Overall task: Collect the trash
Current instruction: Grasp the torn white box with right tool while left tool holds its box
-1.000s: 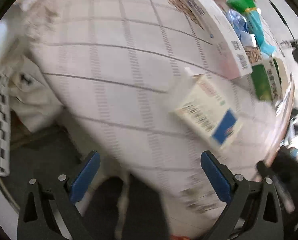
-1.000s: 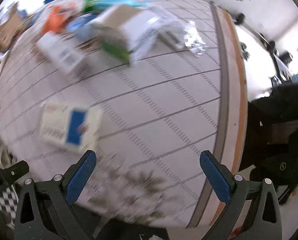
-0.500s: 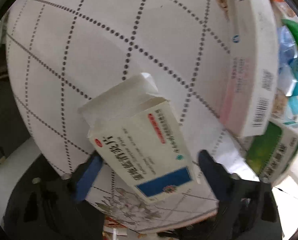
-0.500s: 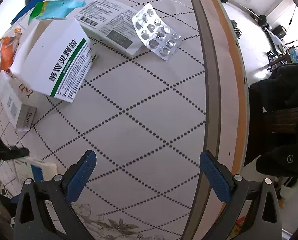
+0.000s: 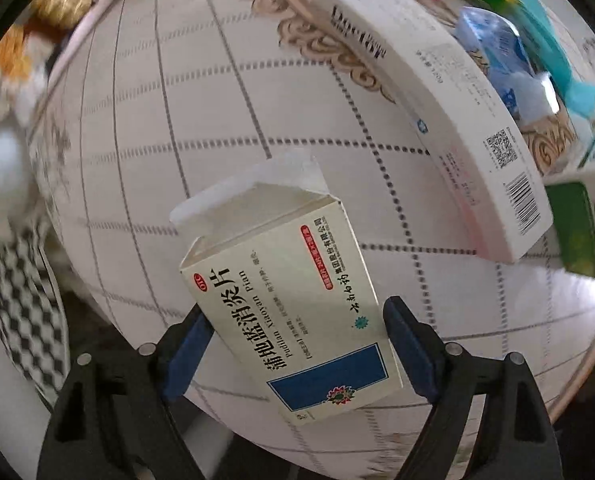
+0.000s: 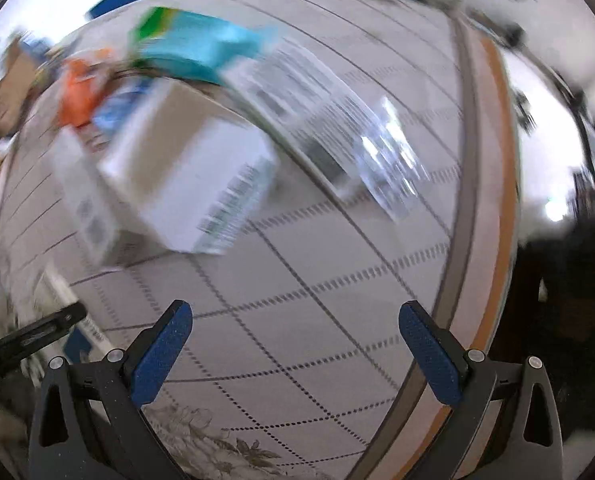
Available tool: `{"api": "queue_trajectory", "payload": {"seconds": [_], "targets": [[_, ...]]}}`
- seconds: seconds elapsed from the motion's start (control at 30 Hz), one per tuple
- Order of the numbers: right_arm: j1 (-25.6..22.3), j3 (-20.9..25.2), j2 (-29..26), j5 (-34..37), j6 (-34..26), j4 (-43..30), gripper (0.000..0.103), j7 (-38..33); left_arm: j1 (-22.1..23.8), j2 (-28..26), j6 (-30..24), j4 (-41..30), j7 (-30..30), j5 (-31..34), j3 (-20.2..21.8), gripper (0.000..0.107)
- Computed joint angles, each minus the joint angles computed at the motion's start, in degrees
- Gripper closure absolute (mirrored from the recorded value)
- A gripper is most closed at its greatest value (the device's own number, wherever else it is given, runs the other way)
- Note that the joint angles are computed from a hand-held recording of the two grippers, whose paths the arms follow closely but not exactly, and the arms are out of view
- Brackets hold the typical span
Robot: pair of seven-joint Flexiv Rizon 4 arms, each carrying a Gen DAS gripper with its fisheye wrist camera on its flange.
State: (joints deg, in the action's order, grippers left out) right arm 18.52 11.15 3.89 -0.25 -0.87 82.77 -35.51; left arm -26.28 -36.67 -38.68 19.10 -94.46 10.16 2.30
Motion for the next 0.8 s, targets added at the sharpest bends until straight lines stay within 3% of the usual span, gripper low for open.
{"api": "queue_trajectory", "payload": {"seconds": [0.17, 0.27, 0.37, 0.53, 0.8], "targets": [[2.72, -0.92, -9.18, -4.01, -6.81, -12.92, 0.0, -16.36, -0.01, 3.8, 4.83, 8.7, -1.08, -0.68, -0.81, 0.023], [4.85, -0.87, -13.66, -6.78, -11.51, -18.84, 0.0, -21.89, 0.72, 8.6, 10.28, 19.32, -4.15, -1.8, -1.55, 0.022], [6.14, -1.43, -17.5, -8.89, -14.83, -22.85, 0.0, -27.2, 2.75, 10.4, 12.93, 22.99, -6.07, -2.9, -2.56, 0.021], [6.51, -2.21, -20.77, -8.54, -18.29, -26.7, 0.0, -33.15, 4.8, 11.69, 15.07, 25.93, -7.21, -4.01, -3.68, 0.02], [7.29, -2.83, -23.91, -8.09, -19.97, -28.63, 0.0, -35.91, 7.77, 16.16, 19.24, 33.81, -5.61, -6.06, -3.41, 0.027]]}}
